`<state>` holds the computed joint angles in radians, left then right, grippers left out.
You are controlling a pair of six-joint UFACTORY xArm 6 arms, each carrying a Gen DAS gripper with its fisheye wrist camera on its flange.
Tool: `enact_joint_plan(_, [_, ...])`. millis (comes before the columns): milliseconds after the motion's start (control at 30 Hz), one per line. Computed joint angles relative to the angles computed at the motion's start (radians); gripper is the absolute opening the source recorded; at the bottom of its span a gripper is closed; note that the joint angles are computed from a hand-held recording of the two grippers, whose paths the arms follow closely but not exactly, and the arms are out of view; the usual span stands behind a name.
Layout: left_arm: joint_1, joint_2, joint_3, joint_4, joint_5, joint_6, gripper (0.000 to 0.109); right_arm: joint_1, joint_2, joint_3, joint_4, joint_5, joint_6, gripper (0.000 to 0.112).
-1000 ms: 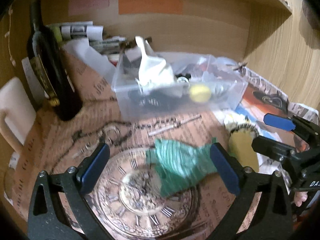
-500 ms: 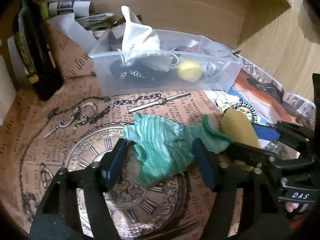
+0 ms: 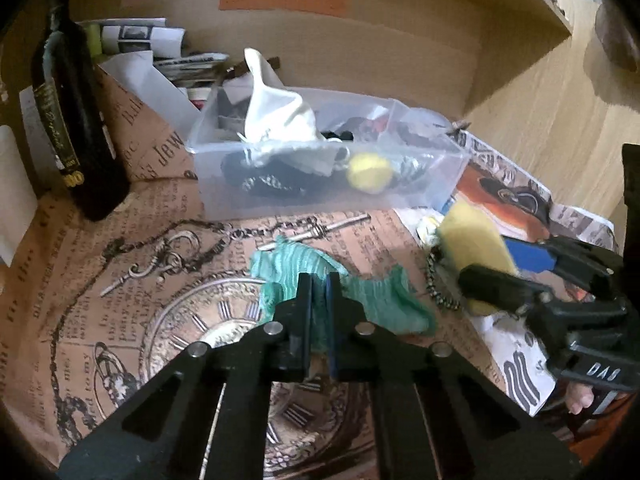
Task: Organize soft objects
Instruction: 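Grasp the green mesh cloth with the left tool while the right tool grasps the yellow sponge, then carry the green cloth and sponge into the clear box and release both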
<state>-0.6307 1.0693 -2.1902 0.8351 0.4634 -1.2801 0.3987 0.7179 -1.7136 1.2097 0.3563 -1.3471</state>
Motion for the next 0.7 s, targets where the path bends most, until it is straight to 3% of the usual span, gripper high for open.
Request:
enact_joint_plan(200, [-0.004,-0.012,0.011,0.01,0.03,0.006,0.01,-0.009,-0.009,-0.01,0.053,-0.035,-0.039,0.04])
enact_joint_plan(267, [-0.002,-0.009,0.009,-0.043,0.028,0.053,0.025,-0.012,-0.007,-0.015,0.054,-0.043,-0.036,0.04])
enact_joint_plan(333, [0.002,-0.003,0.008,-0.079,0.021,0.068,0.059,-0.016,-0.001,-0.025,0.048,-0.046,-0.025,0.04])
enact_joint_plan(367, [0.004,0.0,0.008,-0.082,0.018,0.058,0.064,-0.018,0.0,-0.025,0.049,-0.046,-0.023,0.04])
enact_joint_plan(600, [0.015,0.106,-0.124,-0.271,0.033,0.202,0.066,-0.025,0.008,-0.035,0.038,-0.051,0.001,0.04])
enact_joint_plan(667, [0.013,0.115,-0.138,-0.247,0.033,0.189,0.06,-0.027,0.01,-0.038,0.04,-0.052,0.002,0.04])
enact_joint_plan(700, [0.013,0.118,-0.141,-0.249,0.027,0.196,0.05,-0.027,0.012,-0.041,0.039,-0.054,0.004,0.04])
